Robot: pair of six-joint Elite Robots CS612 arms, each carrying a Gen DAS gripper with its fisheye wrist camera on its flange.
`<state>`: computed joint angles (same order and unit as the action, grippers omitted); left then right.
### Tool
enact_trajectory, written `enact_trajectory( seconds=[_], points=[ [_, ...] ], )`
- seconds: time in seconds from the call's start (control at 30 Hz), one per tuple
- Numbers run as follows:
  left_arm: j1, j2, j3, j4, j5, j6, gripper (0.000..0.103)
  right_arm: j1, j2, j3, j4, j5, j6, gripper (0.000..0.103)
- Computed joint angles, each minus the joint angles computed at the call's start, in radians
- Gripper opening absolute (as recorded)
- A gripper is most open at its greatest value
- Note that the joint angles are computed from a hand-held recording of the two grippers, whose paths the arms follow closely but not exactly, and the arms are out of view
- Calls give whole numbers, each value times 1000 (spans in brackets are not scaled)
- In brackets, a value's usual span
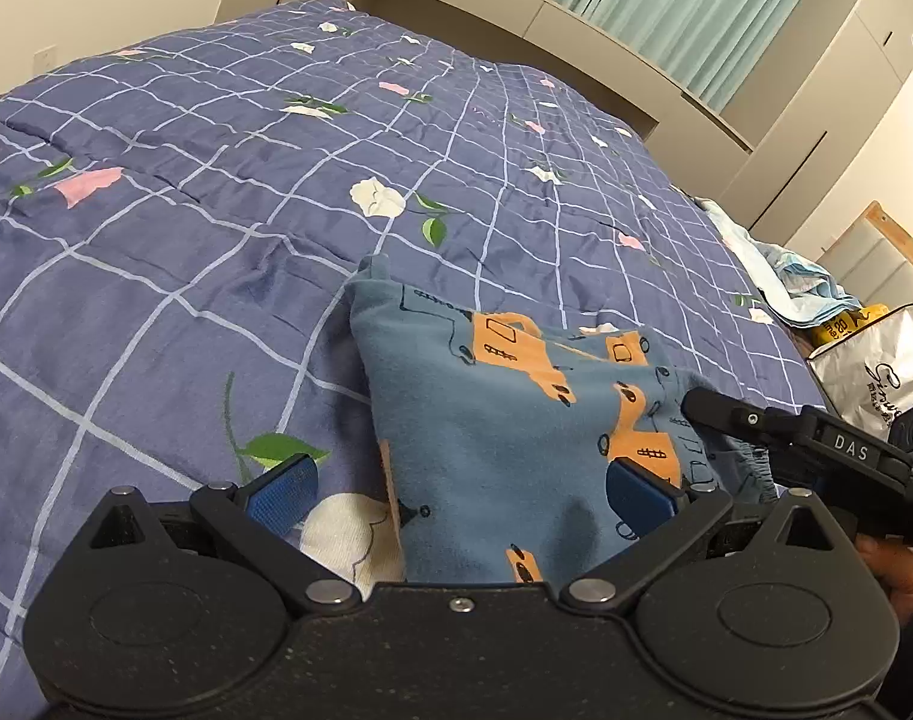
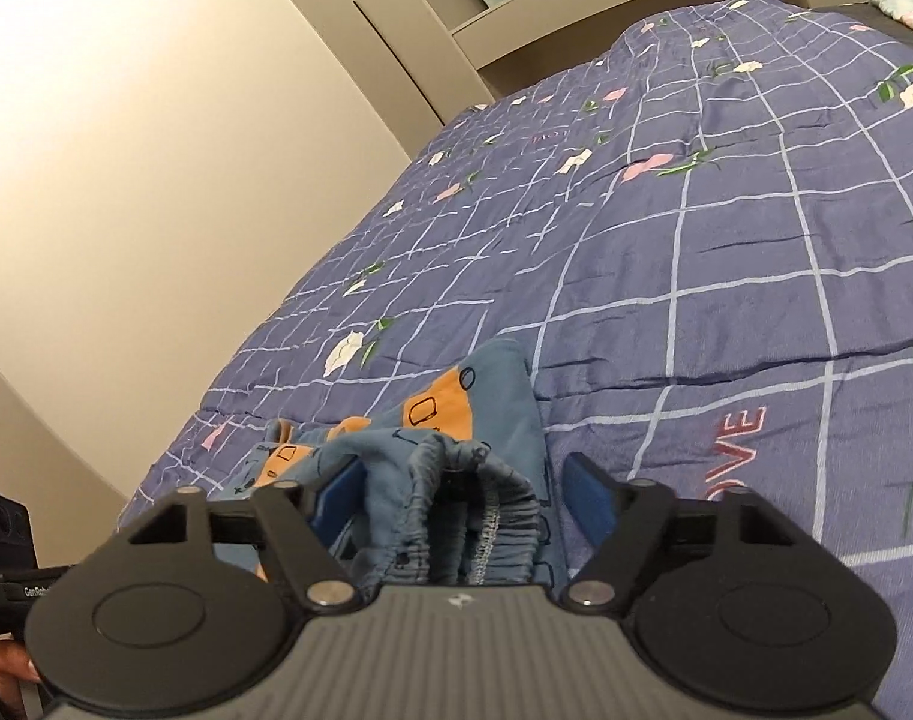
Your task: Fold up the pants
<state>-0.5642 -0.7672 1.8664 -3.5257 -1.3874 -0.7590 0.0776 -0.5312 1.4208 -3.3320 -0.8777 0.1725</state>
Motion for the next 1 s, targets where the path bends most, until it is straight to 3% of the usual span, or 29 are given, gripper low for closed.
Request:
enact_trajectory(
  seconds=[0.07,0.17,0.43,0.53,0.6,0.8,1.0],
  points=[
    [-1,-1,2,-2,2,-2,102,0,0,2,-7,0,-2,63],
    [0,-3,5,-11,-7,-12,101,0,3,4,-21,1,2,59],
    [-8,-12,11,2,10,-39,92,-4,15,1,-56,19,32,59],
    [-9,-13,10,3,5,-41,79,-5,17,2,-66,23,33,57],
    [-8,-12,9,-1,-2,-40,64,-5,18,2,-74,27,33,54],
    [-14,-16,11,5,38,-45,24,-4,18,9,-107,24,29,36],
    [-21,-21,5,-19,72,19,17,-3,20,20,-187,18,35,23]
  ],
)
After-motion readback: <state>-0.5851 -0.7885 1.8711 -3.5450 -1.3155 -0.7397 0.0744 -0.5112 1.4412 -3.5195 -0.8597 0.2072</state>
